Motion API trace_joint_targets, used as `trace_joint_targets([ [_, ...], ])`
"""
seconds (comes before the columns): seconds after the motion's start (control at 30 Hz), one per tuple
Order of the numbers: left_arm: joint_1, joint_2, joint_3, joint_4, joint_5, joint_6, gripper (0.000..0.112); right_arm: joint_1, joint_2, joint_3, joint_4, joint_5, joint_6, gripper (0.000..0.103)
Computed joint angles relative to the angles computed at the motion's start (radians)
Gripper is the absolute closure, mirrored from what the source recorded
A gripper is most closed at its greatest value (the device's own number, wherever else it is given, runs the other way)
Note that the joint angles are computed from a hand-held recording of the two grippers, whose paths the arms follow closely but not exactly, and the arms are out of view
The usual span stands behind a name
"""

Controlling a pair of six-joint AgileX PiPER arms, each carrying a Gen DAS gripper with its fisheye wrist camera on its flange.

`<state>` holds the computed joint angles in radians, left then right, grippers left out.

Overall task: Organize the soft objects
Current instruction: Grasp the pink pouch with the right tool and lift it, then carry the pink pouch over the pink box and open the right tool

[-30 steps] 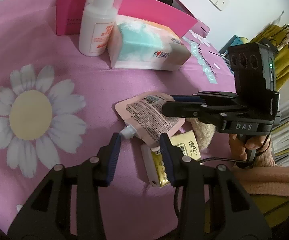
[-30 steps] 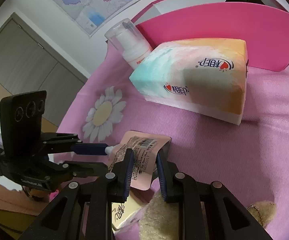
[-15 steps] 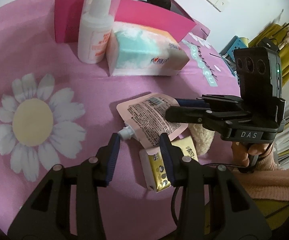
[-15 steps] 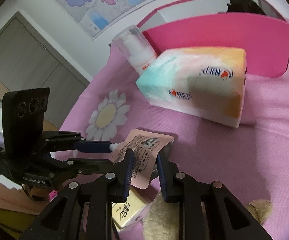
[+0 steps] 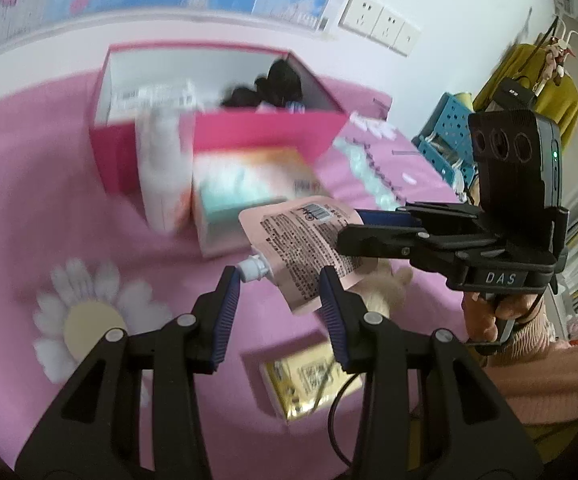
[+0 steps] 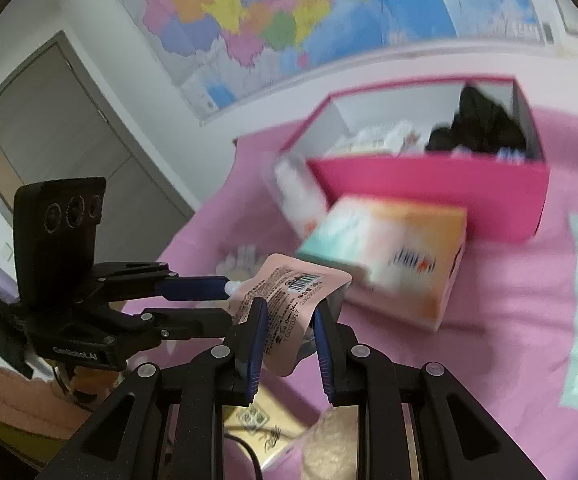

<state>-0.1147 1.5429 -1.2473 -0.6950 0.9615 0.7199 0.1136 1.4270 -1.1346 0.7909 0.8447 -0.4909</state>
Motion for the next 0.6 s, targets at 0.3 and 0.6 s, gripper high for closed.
trace_joint_targets([
  [0.3, -0.053, 0.071, -0.211, 0.053, -0.017, -0.062, 0.070, -0.044, 0.049, -0.151, -0.011, -0.018, 0.014, 0.080],
  [0.6, -0.097, 0.226, -0.479, 0.170, 0.001, -0.182, 0.070, -0.071, 0.191, -0.351, -0.042, -0.005, 0.041, 0.080],
])
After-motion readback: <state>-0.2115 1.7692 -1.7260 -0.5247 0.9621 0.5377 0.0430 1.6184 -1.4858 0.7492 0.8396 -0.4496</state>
